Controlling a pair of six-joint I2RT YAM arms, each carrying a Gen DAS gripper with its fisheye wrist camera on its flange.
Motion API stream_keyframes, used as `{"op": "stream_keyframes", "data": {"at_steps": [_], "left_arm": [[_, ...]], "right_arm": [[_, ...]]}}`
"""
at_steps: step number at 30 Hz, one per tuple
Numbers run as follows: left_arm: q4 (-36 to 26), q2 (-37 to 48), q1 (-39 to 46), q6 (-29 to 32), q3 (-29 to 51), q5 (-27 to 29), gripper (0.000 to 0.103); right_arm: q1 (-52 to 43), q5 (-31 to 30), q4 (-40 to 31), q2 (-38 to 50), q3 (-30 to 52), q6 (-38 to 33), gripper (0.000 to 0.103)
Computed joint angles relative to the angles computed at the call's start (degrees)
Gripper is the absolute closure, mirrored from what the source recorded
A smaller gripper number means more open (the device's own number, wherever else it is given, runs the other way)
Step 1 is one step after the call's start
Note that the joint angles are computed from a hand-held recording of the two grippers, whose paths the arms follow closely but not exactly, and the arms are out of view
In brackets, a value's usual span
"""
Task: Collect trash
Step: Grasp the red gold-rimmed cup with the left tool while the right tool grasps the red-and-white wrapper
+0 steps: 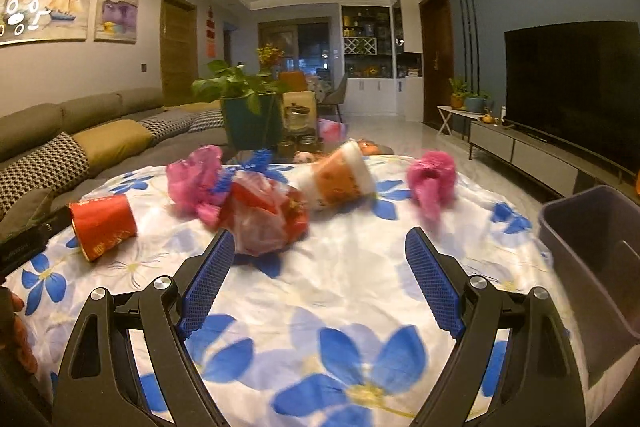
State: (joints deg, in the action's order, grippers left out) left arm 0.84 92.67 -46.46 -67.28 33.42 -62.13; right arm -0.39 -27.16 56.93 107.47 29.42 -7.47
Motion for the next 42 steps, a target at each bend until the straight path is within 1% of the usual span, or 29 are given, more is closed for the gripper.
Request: {"op": "stream_keyframes", "data": {"at_steps": [1,3,4,7,9,10,12,13,14,17,19,22,26,30,33,34,36,39,40,42], "left_arm": [[1.9,-0.2,0.7,1.1,-0.9,0.9,0.027],[6.6,-0.5,3.2,4.0,-2.6,4.2,0.038],[8.1,-0.4,4.0,4.7,-3.0,5.4,0.04],[12.0,0.0,6.2,7.1,-3.9,8.6,0.053],[14.8,0.3,7.4,9.3,-4.3,10.9,0.064],[16.1,0.6,8.0,10.1,-4.3,11.9,0.068],[17.9,1.0,9.4,11.3,-4.5,14.0,0.078],[18.9,1.2,10.1,11.8,-4.7,15.0,0.082],[20.0,1.3,10.7,12.4,-4.9,16.2,0.088],[22.4,1.4,11.8,13.7,-5.3,18.5,0.094],[23.6,1.6,11.9,14.6,-5.6,19.1,0.1],[23.7,1.3,10.8,15.1,-5.7,17.5,0.101],[21.8,-0.4,8.1,15.1,-5.6,13.7,0.101],[20.7,-2.9,6.0,15.1,-6.0,11.6,0.101],[20.1,-4.0,4.9,15.5,-6.0,10.4,0.101],[19.8,-4.2,4.6,15.6,-5.9,10.2,0.101],[19.2,-4.4,4.3,15.4,-5.7,9.9,0.101],[19.3,-4.3,4.3,15.2,-5.8,10.4,0.101],[19.3,-4.3,4.3,15.0,-5.8,10.4,0.101],[18.9,-4.3,4.0,14.5,-5.8,10.4,0.101]], "right_arm": [[1.0,0.8,0.4,0.2,0.0,0.3,0.018],[2.2,1.8,0.5,0.3,0.3,0.3,0.018],[2.6,2.1,0.2,0.3,0.6,0.3,0.018],[3.8,3.0,-0.1,0.7,1.2,0.4,0.018],[4.5,3.6,-0.9,0.9,1.9,0.2,0.018],[4.9,3.9,-1.4,0.9,2.3,0.1,0.018],[5.6,4.4,-1.8,1.3,3.1,0.3,0.018],[5.8,4.4,-2.1,1.3,3.3,0.3,0.018],[6.2,4.7,-2.5,1.4,3.7,0.3,0.018],[7.4,5.5,-4.1,1.5,5.0,0.5,0.019],[8.0,6.1,-5.1,1.7,6.0,0.4,0.023],[9.2,7.6,-6.9,2.3,8.2,0.5,0.025],[11.2,10.3,-10.4,4.0,12.9,0.8,0.027],[12.9,12.4,-13.8,6.3,17.7,1.3,0.03],[13.7,12.8,-18.8,8.4,22.0,0.5,0.031],[13.9,12.6,-21.3,9.3,23.8,0.0,0.035],[14.0,12.2,-25.5,10.7,26.8,-0.5,0.038],[13.5,10.6,-31.2,12.8,31.0,-0.5,0.054],[13.2,9.7,-32.1,13.1,31.6,-0.5,0.059],[12.9,8.8,-31.6,12.4,30.7,-0.7,0.067]]}}
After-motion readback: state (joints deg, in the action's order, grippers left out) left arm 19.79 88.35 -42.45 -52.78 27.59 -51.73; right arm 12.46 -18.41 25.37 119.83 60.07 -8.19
